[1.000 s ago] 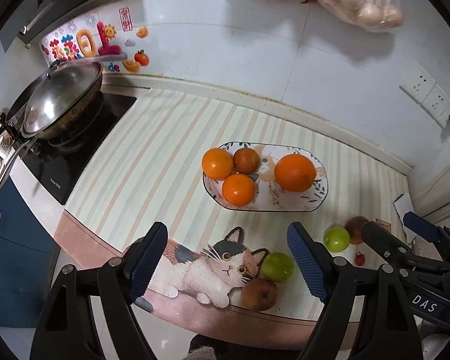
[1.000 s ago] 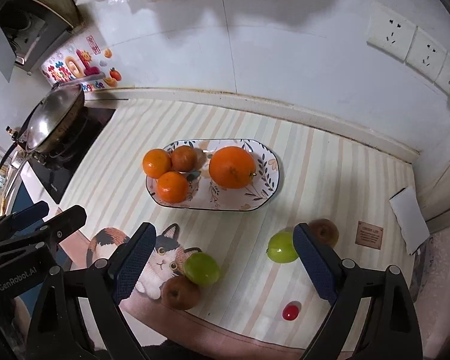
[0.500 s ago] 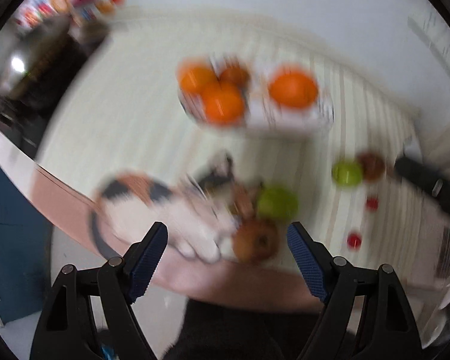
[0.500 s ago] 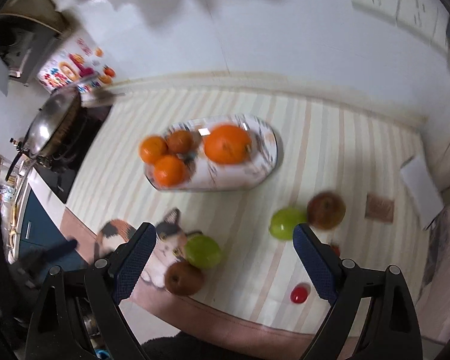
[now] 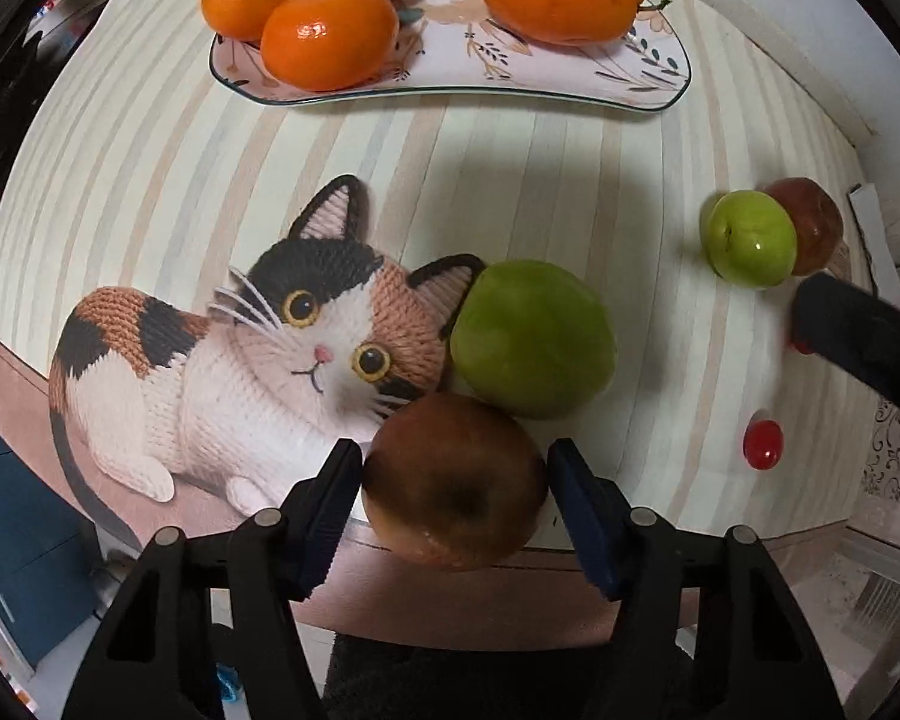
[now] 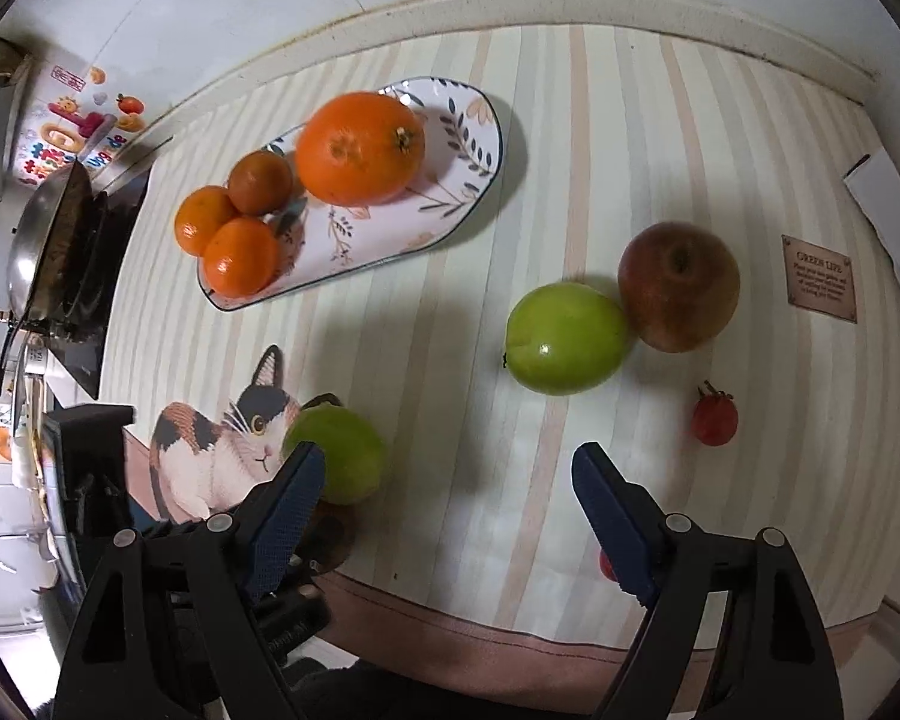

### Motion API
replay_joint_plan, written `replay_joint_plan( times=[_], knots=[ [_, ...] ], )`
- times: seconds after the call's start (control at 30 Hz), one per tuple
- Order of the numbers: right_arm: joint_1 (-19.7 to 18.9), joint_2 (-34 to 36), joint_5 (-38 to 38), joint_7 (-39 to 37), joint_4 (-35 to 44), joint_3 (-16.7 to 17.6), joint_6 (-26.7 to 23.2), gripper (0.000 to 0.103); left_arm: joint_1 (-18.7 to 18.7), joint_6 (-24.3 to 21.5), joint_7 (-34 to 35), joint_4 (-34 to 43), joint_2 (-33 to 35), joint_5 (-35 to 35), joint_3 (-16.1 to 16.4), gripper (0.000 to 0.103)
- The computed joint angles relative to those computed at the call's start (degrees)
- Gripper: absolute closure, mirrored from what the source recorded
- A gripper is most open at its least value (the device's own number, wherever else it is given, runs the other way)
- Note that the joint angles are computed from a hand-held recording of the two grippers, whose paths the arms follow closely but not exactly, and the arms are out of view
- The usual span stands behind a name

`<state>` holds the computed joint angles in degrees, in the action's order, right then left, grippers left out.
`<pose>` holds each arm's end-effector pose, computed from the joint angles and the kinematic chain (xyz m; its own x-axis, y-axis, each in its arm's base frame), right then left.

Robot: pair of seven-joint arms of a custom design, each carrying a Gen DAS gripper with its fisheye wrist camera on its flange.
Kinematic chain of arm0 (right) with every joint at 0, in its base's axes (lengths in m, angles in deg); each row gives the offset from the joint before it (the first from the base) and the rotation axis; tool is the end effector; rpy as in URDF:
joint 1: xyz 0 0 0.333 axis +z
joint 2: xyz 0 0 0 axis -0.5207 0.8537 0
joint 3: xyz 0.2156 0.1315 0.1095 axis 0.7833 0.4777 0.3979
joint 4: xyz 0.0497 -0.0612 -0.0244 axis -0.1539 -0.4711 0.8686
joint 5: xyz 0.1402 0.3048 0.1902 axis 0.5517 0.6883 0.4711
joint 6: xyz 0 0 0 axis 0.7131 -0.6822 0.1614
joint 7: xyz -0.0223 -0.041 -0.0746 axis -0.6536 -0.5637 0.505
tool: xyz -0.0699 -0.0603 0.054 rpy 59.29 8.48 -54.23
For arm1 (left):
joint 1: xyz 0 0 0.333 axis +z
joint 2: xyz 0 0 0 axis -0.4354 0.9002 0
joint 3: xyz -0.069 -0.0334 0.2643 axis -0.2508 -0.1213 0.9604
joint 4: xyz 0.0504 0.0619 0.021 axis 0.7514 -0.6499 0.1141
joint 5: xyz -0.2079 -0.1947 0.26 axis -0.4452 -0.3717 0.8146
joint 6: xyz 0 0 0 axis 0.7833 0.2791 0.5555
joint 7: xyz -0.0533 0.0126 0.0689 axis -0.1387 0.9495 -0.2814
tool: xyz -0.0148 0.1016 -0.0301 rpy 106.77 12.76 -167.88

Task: Organize fruits
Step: 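Grasp the brown apple with the left tool while the right tool grasps the green apple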

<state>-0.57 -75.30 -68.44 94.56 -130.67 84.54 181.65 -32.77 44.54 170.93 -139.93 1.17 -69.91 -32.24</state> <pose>0.3861 0.3834 0.5354 -0.4622 -0.8334 -0.3030 -0.8526 0.5116 -0.1066 0.4590 -0.1389 0.4931 -0.4319 -0.8960 0.1029 -0.9004 0.4350 0.0093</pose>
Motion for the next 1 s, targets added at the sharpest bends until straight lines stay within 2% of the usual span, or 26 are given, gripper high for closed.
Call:
replay_joint_plan(
  times=[0.1, 0.27, 0.4, 0.53, 0.63, 0.67, 0.73, 1.0],
  knots=[
    [0.09, 1.32, 1.21, -1.24, 0.4, -0.28, 1.26, 0.016, 0.33, 2.21, 0.62, -1.87, -1.76, 2.89, -0.19, 0.041],
    [0.4, 5.86, 3.29, -5.41, 3.91, -0.8, 2.71, 0.016, 2.94, 2.81, -0.36, -1.31, -1.08, 5.23, 1.68, 0.041],
    [0.76, 11.54, 5.79, -9.84, 7.82, -1.14, 4.37, 0.016, 4.61, -0.32, -0.96, 2.16, 2.15, 1.84, 3.21, 0.039],
    [0.54, 15.68, 15.61, -15.6, 7.43, -1.0, 11.39, 0.016, 5.65, -3.38, -0.83, 4.83, 5.45, -0.16, 3.38, 0.038],
    [1.15, 19.16, 15.57, -17.01, 10.57, -0.9, 10.67, 0.021, 6.11, -4.81, -0.61, 6.34, 6.95, -0.81, 3.16, 0.037],
    [1.39, 19.98, 15.22, -17.21, 11.46, -0.89, 10.35, 0.03, 6.16, -4.96, -0.76, 6.65, 7.3, -0.85, 2.98, 0.037],
    [2.15, 21.4, 12.98, -16.44, 13.44, -1.14, 8.46, 0.037, 6.17, -5.03, -0.73, 6.94, 7.91, -0.51, 2.65, 0.037],
    [2.48, 19.88, 11.78, -15.38, 11.53, -1.46, 8.44, 0.038, 5.62, -4.47, -1.21, 6.57, 8.71, 0.37, 1.77, 0.038]
  ],
)
